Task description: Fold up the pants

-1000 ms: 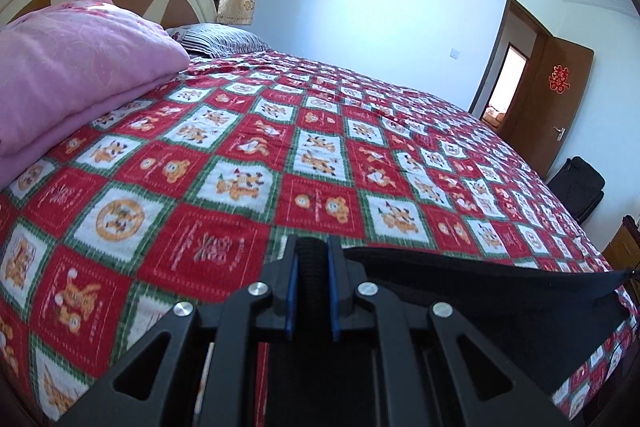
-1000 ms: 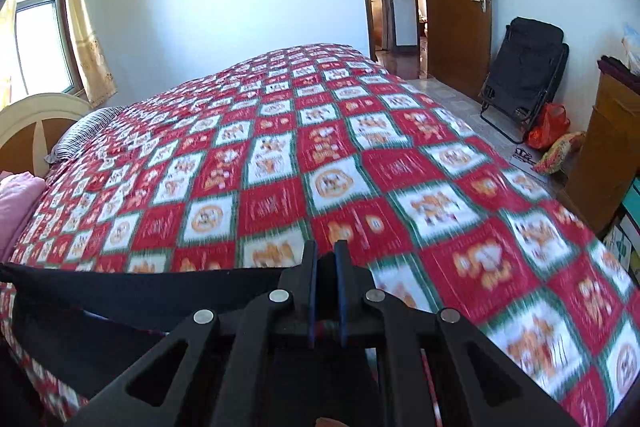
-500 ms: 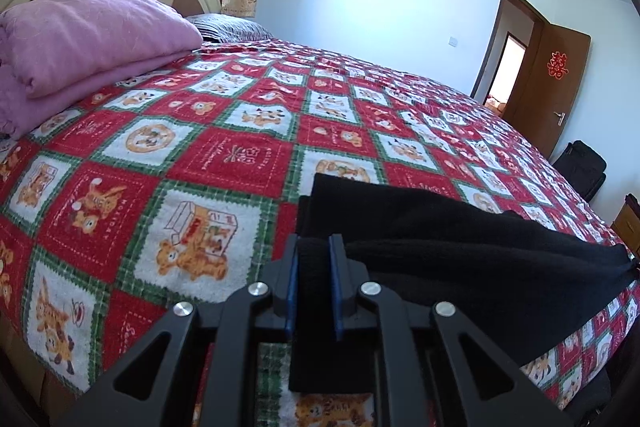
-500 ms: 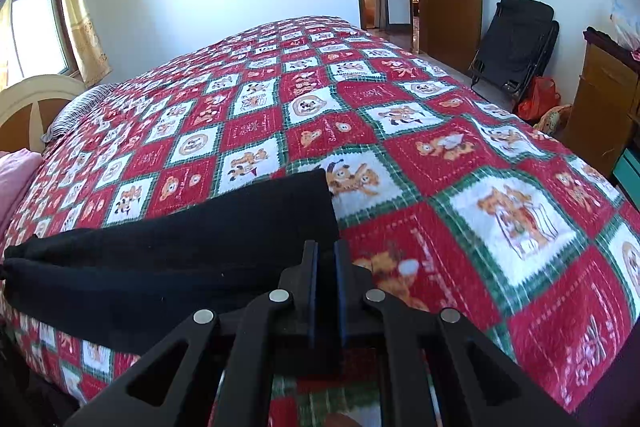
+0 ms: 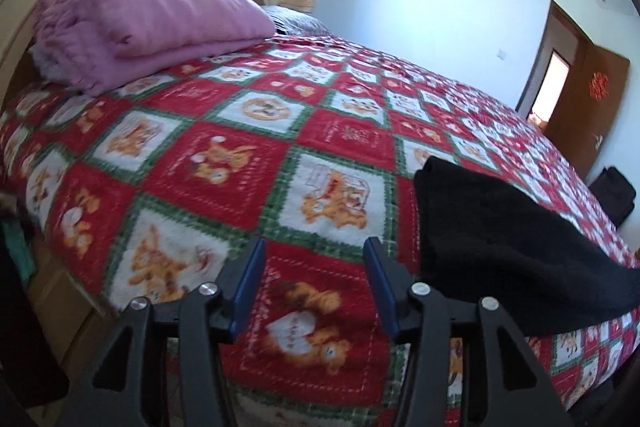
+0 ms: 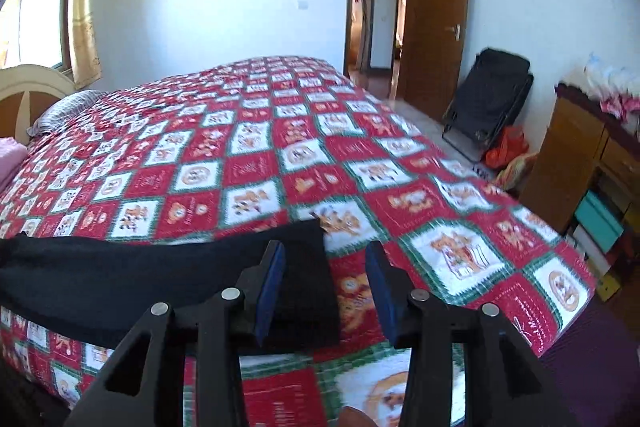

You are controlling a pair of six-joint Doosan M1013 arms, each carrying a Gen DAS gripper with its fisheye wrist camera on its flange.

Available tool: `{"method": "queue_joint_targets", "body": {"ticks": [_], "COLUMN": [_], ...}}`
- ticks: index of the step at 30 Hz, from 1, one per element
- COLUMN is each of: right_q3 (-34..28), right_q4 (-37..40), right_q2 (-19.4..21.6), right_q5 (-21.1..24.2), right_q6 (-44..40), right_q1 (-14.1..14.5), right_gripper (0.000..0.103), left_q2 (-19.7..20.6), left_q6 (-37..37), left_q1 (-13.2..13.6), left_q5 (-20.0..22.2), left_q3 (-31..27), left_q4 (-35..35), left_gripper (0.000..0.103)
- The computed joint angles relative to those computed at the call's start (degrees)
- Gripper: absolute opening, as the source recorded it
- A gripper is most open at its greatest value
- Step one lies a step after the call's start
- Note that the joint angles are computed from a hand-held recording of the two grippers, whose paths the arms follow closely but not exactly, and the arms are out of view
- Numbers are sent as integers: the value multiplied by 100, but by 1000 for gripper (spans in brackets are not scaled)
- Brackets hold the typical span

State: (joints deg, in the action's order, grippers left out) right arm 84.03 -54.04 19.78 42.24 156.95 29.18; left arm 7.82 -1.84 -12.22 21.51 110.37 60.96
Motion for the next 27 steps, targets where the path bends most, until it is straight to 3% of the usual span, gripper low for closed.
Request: {"method": "queue_joint_targets", "body": {"ticks": [4, 10, 12, 15, 19, 26, 27], "right_q3": [-352, -1297, -1569, -1934, -2317, -2774, -2795], "right_q4": [647, 2349, 3004, 3315, 3566, 3315, 3497], "right_q2": [198, 957, 1211, 1570, 1937, 2324, 2327], "right_q5": [-346, -530, -621, -602, -543, -274, -292], "right_q6": [-956, -3866, -4839, -5711, -6506, -6751, -6798], "right_q1": [220, 784, 951, 1194, 1386, 1457, 1435], "right_gripper": [44, 44, 44, 44, 44, 44, 37], "left_q2": [-52, 109, 194, 296, 427, 395, 384], "left_q6": [-291, -739, -581, -342, 652, 324, 276], "left_q1": [-123, -316, -402, -557, -651, -651, -640], "left_q5": [-98, -479, -461, -278, 22, 13, -17], "left_q3": [14, -212, -315, -408, -491, -384, -365], "left_q4": [325, 849, 831, 922, 164, 448, 462], "left_gripper": [52, 52, 52, 52, 52, 53, 53]}}
